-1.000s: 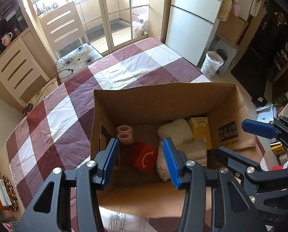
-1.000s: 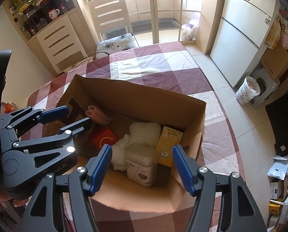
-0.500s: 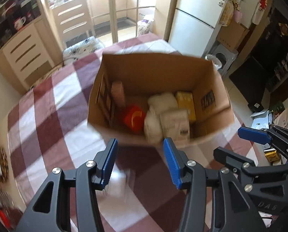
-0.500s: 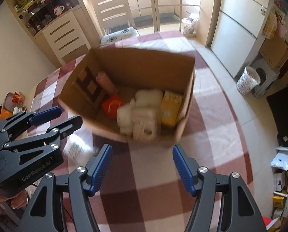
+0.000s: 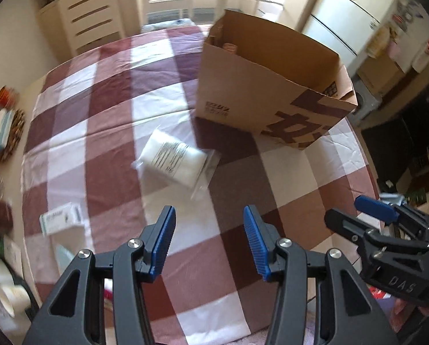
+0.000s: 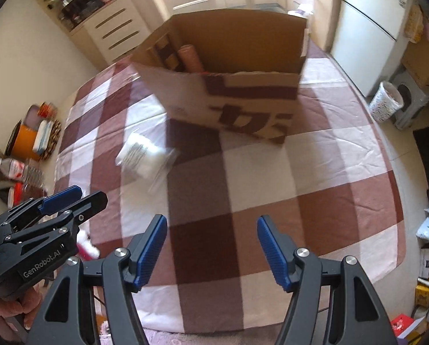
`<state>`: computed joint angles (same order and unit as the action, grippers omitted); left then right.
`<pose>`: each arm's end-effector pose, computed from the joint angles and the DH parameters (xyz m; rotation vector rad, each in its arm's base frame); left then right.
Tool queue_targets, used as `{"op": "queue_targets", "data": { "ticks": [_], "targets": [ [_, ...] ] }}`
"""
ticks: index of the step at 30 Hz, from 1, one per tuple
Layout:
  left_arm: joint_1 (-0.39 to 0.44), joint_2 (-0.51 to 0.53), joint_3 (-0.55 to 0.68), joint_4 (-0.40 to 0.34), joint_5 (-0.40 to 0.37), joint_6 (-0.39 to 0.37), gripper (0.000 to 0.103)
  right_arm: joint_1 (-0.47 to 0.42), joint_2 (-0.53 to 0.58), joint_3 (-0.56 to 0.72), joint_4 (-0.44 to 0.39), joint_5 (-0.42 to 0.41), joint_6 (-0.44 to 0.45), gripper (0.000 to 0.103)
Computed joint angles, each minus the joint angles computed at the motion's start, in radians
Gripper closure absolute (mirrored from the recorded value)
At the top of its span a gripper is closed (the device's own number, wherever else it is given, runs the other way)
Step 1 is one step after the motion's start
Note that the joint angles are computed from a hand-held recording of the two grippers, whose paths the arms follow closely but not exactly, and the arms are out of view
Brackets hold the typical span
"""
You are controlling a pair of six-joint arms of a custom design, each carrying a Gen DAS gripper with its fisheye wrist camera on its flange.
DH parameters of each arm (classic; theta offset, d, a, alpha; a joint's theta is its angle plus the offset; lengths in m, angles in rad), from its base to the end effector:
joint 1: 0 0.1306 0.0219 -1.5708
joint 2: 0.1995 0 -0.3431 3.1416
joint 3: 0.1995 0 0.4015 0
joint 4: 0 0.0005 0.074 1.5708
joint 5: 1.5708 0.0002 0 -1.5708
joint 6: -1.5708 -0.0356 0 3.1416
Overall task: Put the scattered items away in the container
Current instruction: 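Withdraw both open tools from the box back over the table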
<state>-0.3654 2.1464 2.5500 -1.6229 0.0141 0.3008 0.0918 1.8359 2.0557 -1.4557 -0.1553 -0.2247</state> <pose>0.6243 -0.2399 0.4304 0.0942 2.8068 -0.1818 0.6002 0.0603 0.4217 0.1503 2.8173 0.2919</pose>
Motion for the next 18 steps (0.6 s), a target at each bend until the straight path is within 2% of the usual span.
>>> {"op": "queue_targets", "data": {
  "ticks": [4,9,18],
  "targets": [
    [-0.006,-0.142,-0.205,0.079,-0.037,0.06,0.053,0.035,-0.035,-0.036,0.01,-0.021,0.039,0.036],
    [-0.005,-0.298,-0.417,0.132,-0.088,0.139,0.053,0.08,-0.075,-0.075,0.017,-0.047,0.107,0.036],
    [0.041,-0.563,-0.758,0.158,-0.17,0.325,0.052,0.151,-0.092,-0.094,0.007,-0.085,0.204,0.036]
  ]
}}
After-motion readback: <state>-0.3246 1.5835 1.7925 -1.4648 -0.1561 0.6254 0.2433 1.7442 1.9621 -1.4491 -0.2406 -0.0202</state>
